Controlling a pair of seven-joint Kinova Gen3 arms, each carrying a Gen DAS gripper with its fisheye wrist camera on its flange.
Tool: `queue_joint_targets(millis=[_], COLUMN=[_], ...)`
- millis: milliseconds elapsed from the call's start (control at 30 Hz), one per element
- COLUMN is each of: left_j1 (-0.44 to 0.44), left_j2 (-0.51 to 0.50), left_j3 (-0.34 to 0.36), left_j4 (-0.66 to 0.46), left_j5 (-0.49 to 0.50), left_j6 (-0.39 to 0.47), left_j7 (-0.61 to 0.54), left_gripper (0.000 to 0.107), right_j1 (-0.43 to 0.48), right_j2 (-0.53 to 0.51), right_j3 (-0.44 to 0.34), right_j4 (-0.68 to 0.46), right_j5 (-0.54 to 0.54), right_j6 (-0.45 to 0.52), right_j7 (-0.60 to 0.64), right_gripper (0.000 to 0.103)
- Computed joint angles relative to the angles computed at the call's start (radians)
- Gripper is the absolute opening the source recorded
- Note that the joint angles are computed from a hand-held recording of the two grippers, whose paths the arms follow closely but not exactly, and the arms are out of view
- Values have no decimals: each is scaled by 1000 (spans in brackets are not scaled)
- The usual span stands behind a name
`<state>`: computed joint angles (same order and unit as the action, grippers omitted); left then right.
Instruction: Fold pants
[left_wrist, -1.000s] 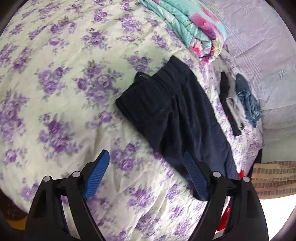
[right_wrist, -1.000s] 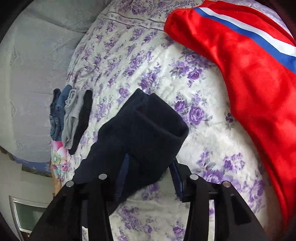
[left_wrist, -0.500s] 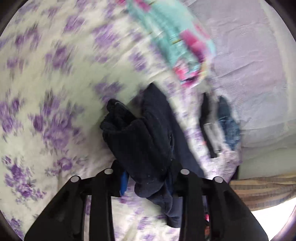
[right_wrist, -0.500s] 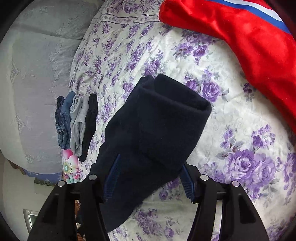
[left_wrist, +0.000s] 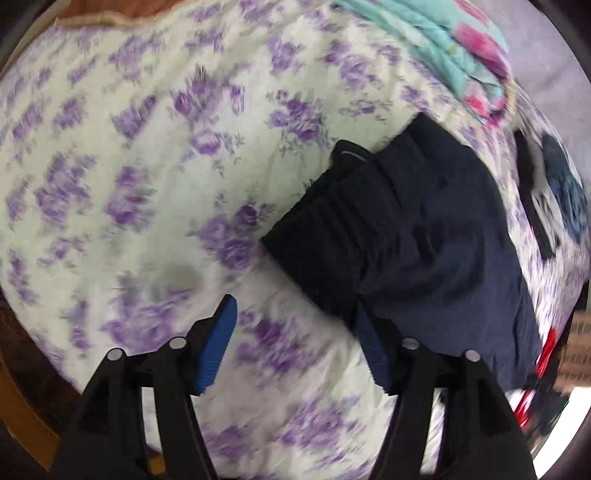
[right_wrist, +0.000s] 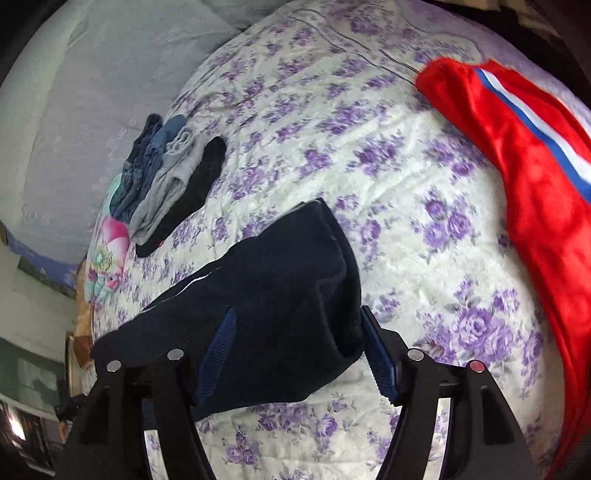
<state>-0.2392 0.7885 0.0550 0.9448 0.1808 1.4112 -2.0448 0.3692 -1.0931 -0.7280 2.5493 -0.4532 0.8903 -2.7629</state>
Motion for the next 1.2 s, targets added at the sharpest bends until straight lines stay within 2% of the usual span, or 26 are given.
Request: queue_joint_targets(millis=[67,133,233,300,333,433,500,600,667,733,767,800,833,1000,1067,1167,1200], left_j1=[46,70,26,47,78,162,215,292,331,375,386,397,402,392,396,406,406], left_j2=[-69,-101,-117,-121,-113,-81,-61,-34,12,57,71,87,98,111,122,139,142], left_j3=[-54,-84,-22,-7,-5,13,31,34,31,21,18,17,18,36,30,17,15], left_j4=[59,79,35,27,15,-23,-40,-50,-105,-161,-179,-204,-222,-251,-263,-277,-278], left_j5=[-79,-135,-100,-74,-79,-94,-100,-116,-126,-153,-161,-169,-171,-143,-142,-150,-150], left_j6=[-77,-120,-119,-153,-164,-152,-155,-169,-138,-120,-115,-104,-98,-84,-73,-63,-64], left_j7=[-73,-89,-82,-71,-60,-60,-82,-82,-69,-63,-64,-70,-77,-118,-118,-102,-97], left_gripper=[66,66,68,78,80,80,80,80,80,80,80,80,80,80,80,80,80], right_j1=[-7,-7,-4,-9,-31,-155,-248,-366,-457,-543,-565,-568,-553,-334,-260,-275,-297], right_j2=[82,174,313,405,452,571,640,778,870,963,1009,1056,1102,1201,1257,1298,1289], right_j3=[-17,-29,-65,-57,-38,77,147,277,368,445,466,468,454,315,276,290,306], right_j4=[-36,-62,-84,-104,-119,-190,-224,-244,-261,-275,-288,-303,-325,-407,-445,-474,-476], right_j5=[62,121,235,315,356,478,543,568,557,548,551,538,534,423,387,353,351], right_j6=[-33,-60,-120,-134,-135,-65,-57,-155,-236,-317,-349,-365,-364,-303,-239,-194,-190], right_j7=[43,97,155,224,257,302,317,431,512,593,634,675,715,919,999,1075,1093], right_gripper=[70,70,70,70,69,68,68,66,57,42,38,33,33,34,33,23,12])
